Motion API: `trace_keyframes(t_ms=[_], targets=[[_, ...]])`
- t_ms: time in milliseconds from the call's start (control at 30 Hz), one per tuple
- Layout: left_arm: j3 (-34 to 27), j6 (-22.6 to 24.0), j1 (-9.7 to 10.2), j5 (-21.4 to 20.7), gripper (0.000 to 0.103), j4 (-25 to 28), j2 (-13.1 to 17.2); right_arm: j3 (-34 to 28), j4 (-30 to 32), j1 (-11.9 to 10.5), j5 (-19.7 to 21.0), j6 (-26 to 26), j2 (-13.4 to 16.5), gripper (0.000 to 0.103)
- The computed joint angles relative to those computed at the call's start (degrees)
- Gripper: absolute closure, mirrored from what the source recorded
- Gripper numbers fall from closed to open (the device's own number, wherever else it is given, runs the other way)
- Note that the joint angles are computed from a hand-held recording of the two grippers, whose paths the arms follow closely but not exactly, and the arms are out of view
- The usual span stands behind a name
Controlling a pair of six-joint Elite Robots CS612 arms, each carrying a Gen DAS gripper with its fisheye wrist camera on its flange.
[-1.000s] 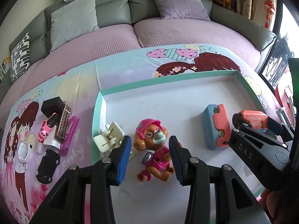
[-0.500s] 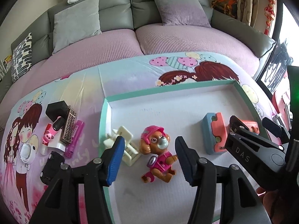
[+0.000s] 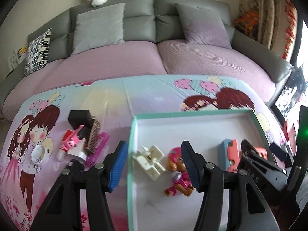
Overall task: Organize rigid objects
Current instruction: 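Withdraw both tools from the tray back toward the items on the bed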
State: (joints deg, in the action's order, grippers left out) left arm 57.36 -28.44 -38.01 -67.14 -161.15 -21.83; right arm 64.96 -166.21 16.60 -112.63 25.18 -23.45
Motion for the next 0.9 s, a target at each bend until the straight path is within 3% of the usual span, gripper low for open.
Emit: trace_keyframes(t_ms=[33,200,267,433,567,633,900], targets=[[0.17,-0.61,0.05,0.63,0.028,-0.04,-0.10,-0.06,-0.09,0.04,-0.14,-0.10,0.04,0.018],[1.05,-2.94,0.23,3.22,0.025,-0.57,-0.50,0.10,-1.52,-0.03,0.88,-0.09,0.07,0.009],[1.11,-4.34,0.33,4.45,0.020,0.17,-0.56,-0.11,-2.00,0.12,0.70,-0.94,0.25,0.000],[0.91,-8.20,0.74,6.84,0.020,3.74,-0.53,-0.23,-5.96,0.37,1.54,-3.42,0.66,0.000],[1.89,-11.13,1.06,8.03,0.018,2.60,-0.73,-1.02,-6.41,0.66,1.51,-5.53,1.13,0.000],[2.51,-12.14,1.13,9.04,0.000,1.24,-0.85,-1.11,-6.92,0.72,1.89,-5.71,1.21,0.000],[3.73,-14.28,1.53,10.51,0.000,-1.11,-1.22,-1.53,-7.10,0.81,2.35,-5.04,1.48,0.000]])
